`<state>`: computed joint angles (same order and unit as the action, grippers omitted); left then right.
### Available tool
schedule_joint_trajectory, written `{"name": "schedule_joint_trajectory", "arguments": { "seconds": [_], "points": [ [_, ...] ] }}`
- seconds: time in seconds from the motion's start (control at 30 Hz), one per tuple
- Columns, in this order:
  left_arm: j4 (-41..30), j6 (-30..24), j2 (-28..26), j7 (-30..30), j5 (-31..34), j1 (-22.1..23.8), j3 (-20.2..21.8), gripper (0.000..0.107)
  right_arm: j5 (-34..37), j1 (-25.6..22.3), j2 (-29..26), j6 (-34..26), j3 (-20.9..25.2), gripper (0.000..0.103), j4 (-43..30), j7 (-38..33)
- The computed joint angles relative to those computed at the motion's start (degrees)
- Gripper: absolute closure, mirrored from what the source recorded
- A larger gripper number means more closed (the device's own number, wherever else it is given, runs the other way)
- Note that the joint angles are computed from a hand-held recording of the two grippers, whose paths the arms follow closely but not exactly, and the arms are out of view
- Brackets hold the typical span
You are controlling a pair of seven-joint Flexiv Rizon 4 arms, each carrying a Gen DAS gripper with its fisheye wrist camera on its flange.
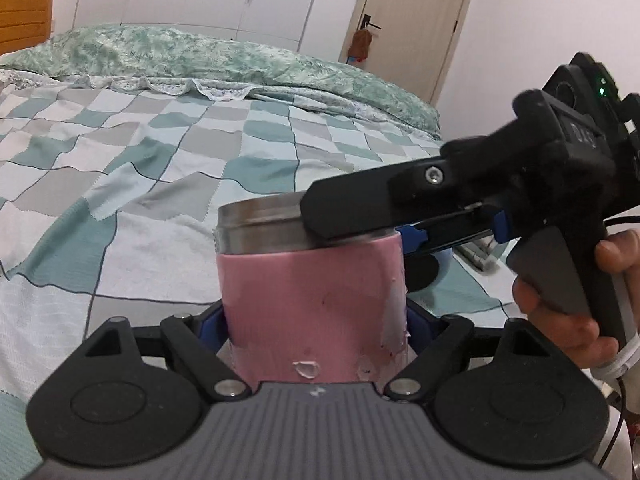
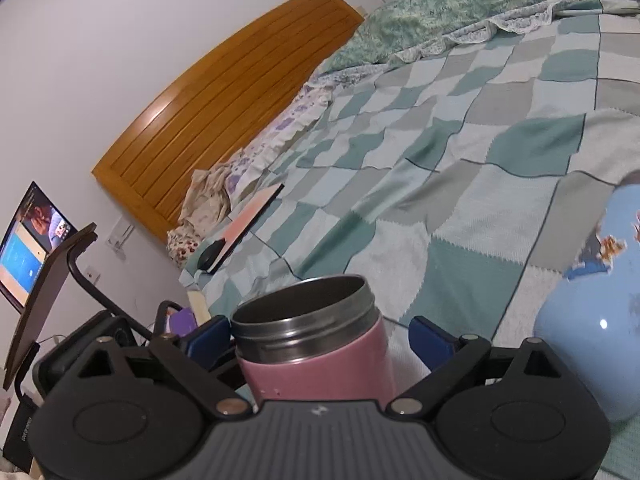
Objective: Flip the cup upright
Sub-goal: 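Rotate the pink thermos rim-up with both grippers and lift it, then lower the upright pink thermos onto the bed with the right gripper while the left gripper opens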
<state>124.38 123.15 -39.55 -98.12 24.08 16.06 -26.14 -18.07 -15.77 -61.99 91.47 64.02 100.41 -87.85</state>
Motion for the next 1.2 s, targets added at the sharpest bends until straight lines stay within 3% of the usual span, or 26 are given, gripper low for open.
{"name": "schedule_joint_trajectory", "arguments": {
  "seconds": [0.17, 0.2, 0.23, 0.37, 0.5, 0.63, 0.67, 0.8, 0.87, 0.97, 1.03, 1.07, 1.13, 1.2],
  "points": [
    [-0.1, -0.5, 0.2, 0.5, 0.1, -0.4, -0.3, 0.021, -2.2, 0.0, 2.1, 1.2, -1.3, 0.009, 2.8, -1.2],
    [0.0, -0.3, 0.5, 0.7, -0.2, -1.1, 0.1, 0.02, -1.6, 1.0, 3.6, 2.9, -2.9, 0.019, 3.4, -1.5],
    [0.1, -0.6, 0.8, 0.8, -0.5, -1.3, 0.3, 0.02, -1.5, 2.1, 5.2, 4.5, -4.8, 0.019, 4.1, -0.8],
    [0.3, -1.3, 0.9, 0.6, -0.1, -0.4, -0.9, 0.02, -3.3, 1.6, 5.8, 6.8, -5.6, 0.019, 5.9, 2.1],
    [0.9, 0.0, 1.1, 0.8, 0.1, -0.6, -1.3, 0.019, -3.0, 6.4, 12.1, 14.4, -13.2, 0.019, 9.8, 4.3],
    [2.6, 1.0, 1.7, 0.1, 3.2, 1.5, -2.9, 0.01, -0.3, 19.1, 21.7, 27.5, -30.4, 0.019, 15.9, 9.3],
    [3.3, 1.3, 2.1, -0.2, 3.1, 1.6, -2.5, 0.01, 4.3, 23.1, 23.7, 29.8, -33.9, 0.019, 17.0, 7.4],
    [7.7, 5.8, 4.0, -3.4, -1.1, -1.7, 3.2, 0.007, 33.5, 39.1, 29.0, 34.9, -42.5, 0.019, 17.5, -12.8],
    [9.5, 7.3, 5.0, -6.1, -5.0, -4.5, 6.4, 0.007, 41.7, 47.1, 30.1, 38.2, -48.7, 0.019, 17.9, -17.0],
    [11.0, 9.6, 5.6, -9.0, -7.9, -7.9, 9.7, 0.007, 47.5, 58.9, 30.7, 40.0, -60.2, 0.019, 20.3, -16.2],
    [11.3, 10.3, 5.8, -9.6, -8.6, -10.0, 11.3, 0.007, 46.6, 61.5, 30.2, 36.9, -64.0, 0.019, 21.6, -12.5],
    [11.4, 10.4, 6.2, -9.5, -9.2, -11.2, 12.2, 0.007, 43.9, 60.5, 29.0, 37.2, -63.8, 0.019, 22.3, -8.8],
    [11.4, 10.6, 6.6, -8.1, -11.7, -15.0, 14.6, 0.007, 43.3, 58.6, 27.0, 42.3, -61.4, 0.019, 22.4, -8.4],
    [11.3, 11.5, 6.6, -6.4, -14.9, -18.8, 16.8, 0.007, 42.7, 58.1, 27.2, 42.0, -61.4, 0.019, 22.6, -6.8]
  ]
}}
